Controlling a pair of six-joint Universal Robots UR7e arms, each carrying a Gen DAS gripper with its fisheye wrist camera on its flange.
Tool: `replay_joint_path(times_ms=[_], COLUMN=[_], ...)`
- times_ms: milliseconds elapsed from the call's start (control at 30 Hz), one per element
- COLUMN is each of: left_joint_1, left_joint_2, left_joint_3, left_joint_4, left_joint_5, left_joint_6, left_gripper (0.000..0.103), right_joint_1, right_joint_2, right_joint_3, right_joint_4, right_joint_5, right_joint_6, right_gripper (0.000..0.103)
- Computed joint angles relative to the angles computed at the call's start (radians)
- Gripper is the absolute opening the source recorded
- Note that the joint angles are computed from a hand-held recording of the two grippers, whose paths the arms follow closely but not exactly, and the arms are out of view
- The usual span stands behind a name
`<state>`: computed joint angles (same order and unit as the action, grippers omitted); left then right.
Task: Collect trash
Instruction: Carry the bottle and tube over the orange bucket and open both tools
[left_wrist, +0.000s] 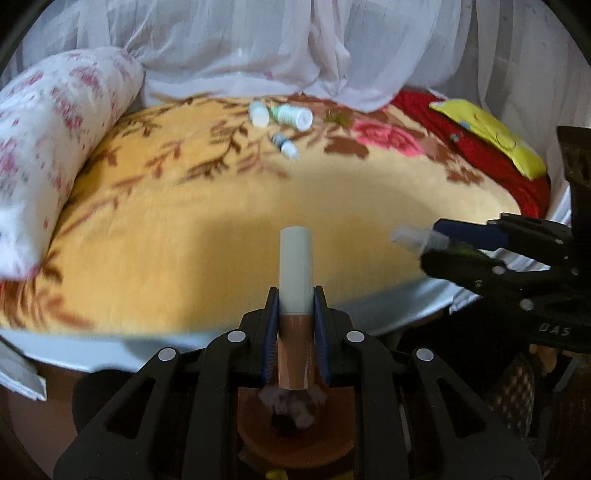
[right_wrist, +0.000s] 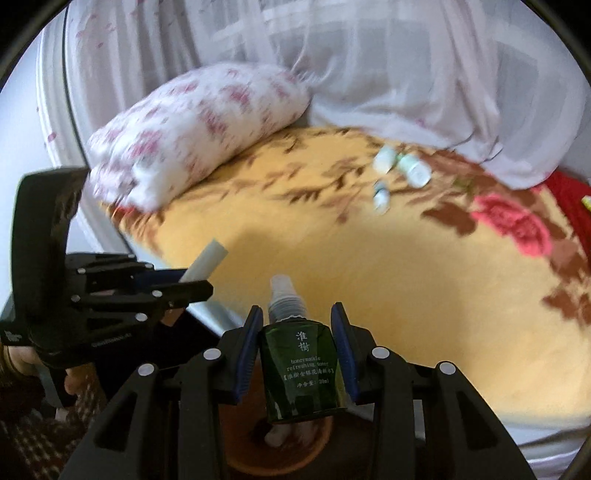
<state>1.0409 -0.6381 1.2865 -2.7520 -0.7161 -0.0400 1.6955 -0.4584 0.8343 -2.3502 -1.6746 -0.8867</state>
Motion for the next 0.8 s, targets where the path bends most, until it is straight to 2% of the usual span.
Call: replay_joint_path(times_ms=[167, 267, 333, 367, 400, 433, 467, 500, 567, 633, 700, 800], left_joint_1=[-0.004, 0.002, 0.01, 0.014, 0.018, 0.021, 0.024, 0.024, 0.016, 0.008, 0.003, -0.003], left_joint_2=[-0.072, -0.088, -0.099, -0.103, -0.11, -0.116, -0.12, -0.125, -0.136, -0.138, -0.131, -0.105], left_joint_3=[0.138, 0.173, 0.19, 0.194, 0.202, 0.207, 0.209, 0.214, 0.238, 0.242, 0.229, 0.183], left_joint_4=[0.062, 0.103, 0.13, 0.141, 0.154, 0.161, 0.167, 0.166, 0.086, 0.012, -0.05, -0.163], left_joint_5=[-0.016, -0.039, -0.07, -0.083, -0.096, -0.103, -0.102, -0.093, -0.042, -0.006, 0.025, 0.035], left_joint_6=[-0.111, -0.149, -0.178, -0.189, -0.206, -0.219, -0.234, -0.25, -0.252, -0.219, -0.189, -0.11], left_gripper=[0.017, 0.018, 0.018, 0.018, 0.019, 0.023, 0.039, 0.06, 0.075, 0.081, 0.09, 0.093], right_joint_1=[-0.007, -0.008, -0.005, -0.004, -0.005, -0.005, -0.006, -0.007, -0.011, -0.02, -0.03, -0.034], right_joint_2=[-0.04, -0.046, -0.038, -0.036, -0.036, -0.037, -0.041, -0.042, -0.037, -0.041, -0.045, -0.03], right_joint_3=[0.111, 0.148, 0.154, 0.158, 0.167, 0.18, 0.199, 0.207, 0.188, 0.17, 0.145, 0.079], right_joint_4=[0.032, 0.06, 0.096, 0.107, 0.102, 0.078, 0.033, -0.005, -0.026, -0.053, -0.063, -0.042], right_joint_5=[-0.021, -0.043, -0.084, -0.1, -0.109, -0.121, -0.13, -0.136, -0.13, -0.091, -0.033, 0.01], right_joint_6=[0.013, 0.017, 0.013, 0.014, 0.015, 0.018, 0.02, 0.021, 0.037, 0.074, 0.114, 0.165], right_gripper=[0.038, 0.038, 0.04, 0.046, 0.067, 0.08, 0.081, 0.081, 0.085, 0.095, 0.098, 0.098])
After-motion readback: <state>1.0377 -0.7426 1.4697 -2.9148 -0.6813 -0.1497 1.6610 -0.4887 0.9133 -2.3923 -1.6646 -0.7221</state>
